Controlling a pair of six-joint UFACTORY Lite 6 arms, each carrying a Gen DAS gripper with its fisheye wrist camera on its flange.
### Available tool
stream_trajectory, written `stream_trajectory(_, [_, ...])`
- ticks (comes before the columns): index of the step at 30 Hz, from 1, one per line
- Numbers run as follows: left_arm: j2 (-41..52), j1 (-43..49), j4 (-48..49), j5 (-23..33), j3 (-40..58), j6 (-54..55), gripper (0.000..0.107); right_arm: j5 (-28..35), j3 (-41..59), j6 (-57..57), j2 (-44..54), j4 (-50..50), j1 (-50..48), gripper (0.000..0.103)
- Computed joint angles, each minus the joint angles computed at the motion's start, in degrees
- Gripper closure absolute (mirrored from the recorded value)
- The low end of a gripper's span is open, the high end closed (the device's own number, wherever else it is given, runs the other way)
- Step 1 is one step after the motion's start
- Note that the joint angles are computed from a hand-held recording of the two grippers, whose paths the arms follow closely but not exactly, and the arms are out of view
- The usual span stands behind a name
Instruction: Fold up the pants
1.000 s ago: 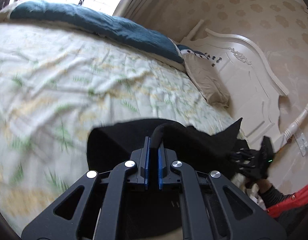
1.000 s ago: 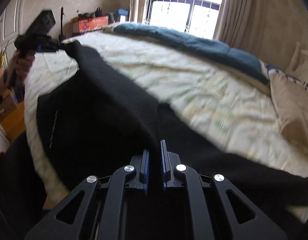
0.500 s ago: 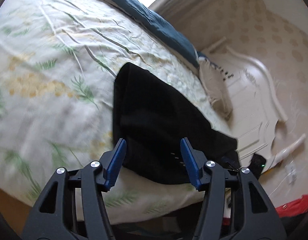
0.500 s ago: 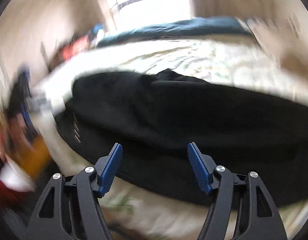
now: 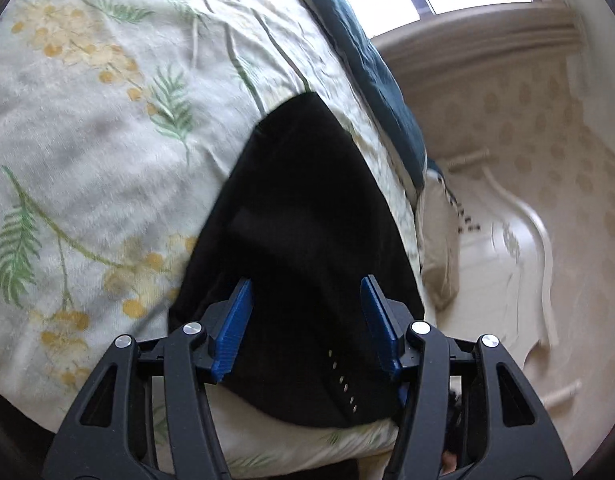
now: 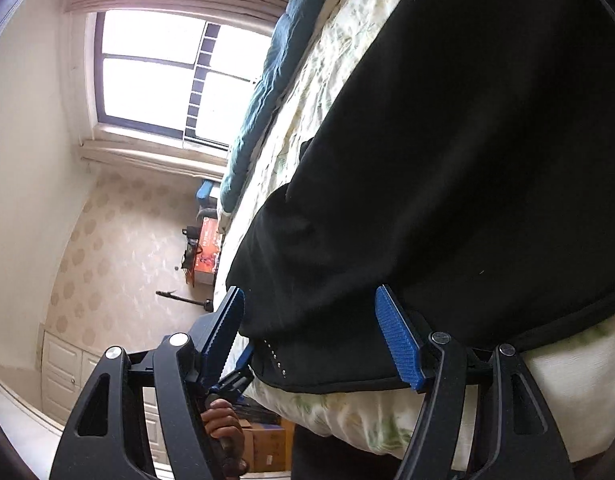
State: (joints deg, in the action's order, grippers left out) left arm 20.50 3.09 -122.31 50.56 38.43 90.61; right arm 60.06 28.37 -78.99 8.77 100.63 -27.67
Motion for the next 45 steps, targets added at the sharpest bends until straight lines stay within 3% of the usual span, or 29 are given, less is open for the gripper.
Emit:
stream_trajectory(7, [0.5,-4.9,-5.1,-7.7,4.1,1.3,0.055,-4.1,-2.4,-1.1,-2.5,9.2,4.2,0.037])
stream_trajectory(9, [1.1,-5.7,-3.6,-10.3,5.7,0.2,0.095,-6.7,-2.4,-0.4,-3.2,9.4,4.2,0.050])
stream_trajectory(10, [2.0,-5.6,-1.2,-10.5,6.9,-1.2,0.098,-7.1,-2.0,-0.6,-2.4,9.8,4.4,0.061])
stream_trajectory(11, [2.0,-5.2,-0.7,-10.2,6.5,-1.2,0.098,-6.8,-1.6,-0.3,-1.5,8.0,2.6,0.078])
stream_trajectory(13, [1.0,-4.3,-0.8,-8.5,5.0,-0.6,0.099,-5.8,-1.6,0.0,1.0,7.6,1.6,0.094])
stream_trajectory(16, [-5.5,-3.8,-1.6,-7.4,-0.2,-0.2,0.100,-4.3,-4.7,0.5,-2.9,5.4,-0.2,0.095])
stream_trajectory(19, [-12.0,-3.5,-1.2,-7.9,-6.1,-0.1,0.100,-3.0,-9.7,4.1,-13.3,-1.2,-3.8,0.095])
stream_trajectory(22, [-14.0,-2.7,-1.2,-8.3,-9.9,1.4,0.100,-0.9,-13.5,4.3,-18.0,-6.6,-7.7,0.095])
stream_trajectory(26, [-7.6,-2.8,-4.3,-7.0,-10.0,7.0,0.100,-2.0,-15.1,-2.9,-9.7,-6.0,-9.4,0.096])
stream_trajectory(29, [-5.7,-1.4,-2.1,-5.3,-8.5,6.2,0.100,1.1,-15.0,-9.9,-2.4,-3.5,-11.2,0.097])
stream_trajectory(33, [-14.2,-5.0,-0.9,-13.6,-10.6,7.6,0.098,3.5,-14.6,-8.0,-4.4,-10.5,-16.4,0.091])
stream_trajectory(35, [-20.8,-8.0,-0.5,-19.5,-12.8,8.6,0.095,4.7,-14.7,-6.0,-7.2,-17.0,-23.3,0.077])
stream_trajectory(38, [-31.5,-11.7,3.4,-26.1,-15.4,7.0,0.092,7.7,-11.2,-5.2,-7.6,-25.4,-36.7,0.068])
stream_trajectory(40, [-34.9,-14.3,4.1,-29.8,-14.2,6.1,0.074,7.8,-4.2,-3.7,-6.2,-29.5,-47.4,0.066])
stream_trajectory(41, [-34.6,-15.9,1.5,-31.2,-12.8,8.0,0.057,8.6,0.0,-3.7,-3.4,-30.7,-51.1,0.065])
stream_trajectory(42, [-33.6,-17.2,-3.2,-31.9,-11.5,11.9,0.047,8.2,6.0,-2.0,-0.2,-29.5,-55.6,0.064])
stream_trajectory(44, [-26.5,-19.7,-12.9,-32.9,-4.9,19.9,0.043,9.2,17.9,0.5,7.5,-28.3,-59.3,0.061])
stream_trajectory(45, [-22.2,-20.2,-15.0,-32.9,-1.4,21.2,0.038,6.7,23.9,3.9,10.6,-25.5,-62.1,0.061])
